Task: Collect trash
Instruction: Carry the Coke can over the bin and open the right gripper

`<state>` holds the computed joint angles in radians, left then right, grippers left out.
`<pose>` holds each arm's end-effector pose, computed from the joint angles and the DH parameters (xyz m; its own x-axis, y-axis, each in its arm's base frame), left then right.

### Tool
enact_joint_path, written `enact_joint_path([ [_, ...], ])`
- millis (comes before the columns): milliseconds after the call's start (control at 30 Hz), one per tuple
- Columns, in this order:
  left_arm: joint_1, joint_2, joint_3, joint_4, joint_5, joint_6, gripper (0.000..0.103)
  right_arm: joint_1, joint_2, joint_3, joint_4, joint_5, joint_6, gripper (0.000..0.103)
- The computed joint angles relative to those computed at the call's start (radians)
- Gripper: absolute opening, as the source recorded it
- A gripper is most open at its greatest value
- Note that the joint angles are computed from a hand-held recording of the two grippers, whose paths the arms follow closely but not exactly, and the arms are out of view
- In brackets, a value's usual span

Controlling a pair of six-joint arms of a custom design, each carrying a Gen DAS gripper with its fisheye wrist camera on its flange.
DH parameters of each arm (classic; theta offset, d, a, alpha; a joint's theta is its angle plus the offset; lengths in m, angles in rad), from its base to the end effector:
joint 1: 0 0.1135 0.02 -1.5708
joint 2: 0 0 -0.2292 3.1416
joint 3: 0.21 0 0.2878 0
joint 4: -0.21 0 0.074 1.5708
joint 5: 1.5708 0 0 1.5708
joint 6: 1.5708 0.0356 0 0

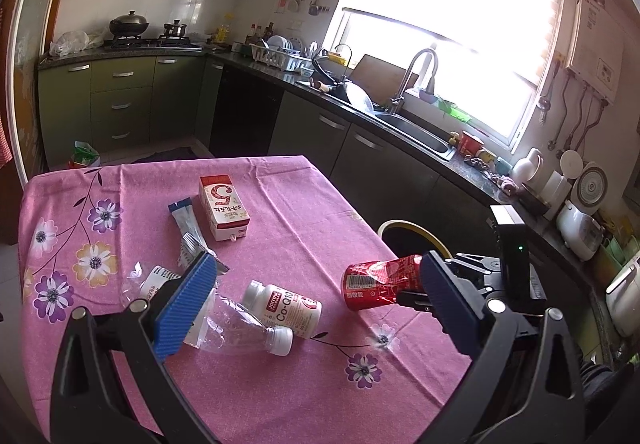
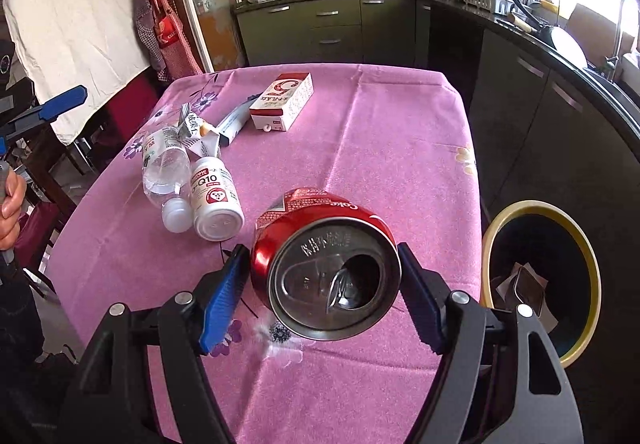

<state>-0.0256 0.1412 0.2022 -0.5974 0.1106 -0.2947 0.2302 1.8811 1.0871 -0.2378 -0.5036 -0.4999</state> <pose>0.1642 -0.0081 0.1669 -0.5238 -0.2754 -0.8061 -0.0333 0.9522 -0.3036 0.3700 0.1044 0.0828 -0.5220 -0.5535 -0.6490 -0.7876 0.6049 0.1174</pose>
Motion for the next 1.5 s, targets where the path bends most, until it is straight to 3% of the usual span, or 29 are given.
enact_joint_path([
  [900, -0.003, 0.061, 0.017, 0.032, 0.003, 0.008, 0.097, -0.003, -0.057, -0.004, -0.047, -0.034, -0.028, 0.072],
  [1167, -0.011, 0.068, 0.012, 0.042, -0.002, 0.006, 0.097, -0.074, -0.099, 0.021, -0.058, -0.059, -0.005, 0.072],
  [1333, -0.017, 0.101, 0.012, 0.075, 0.0, 0.002, 0.097, -0.187, -0.043, 0.141, -0.034, -0.005, 0.049, 0.072],
  [1500, -0.022, 0.189, 0.025, 0.139, 0.005, 0.0, 0.097, -0.26, 0.209, 0.404, -0.06, 0.114, 0.098, 0.072],
])
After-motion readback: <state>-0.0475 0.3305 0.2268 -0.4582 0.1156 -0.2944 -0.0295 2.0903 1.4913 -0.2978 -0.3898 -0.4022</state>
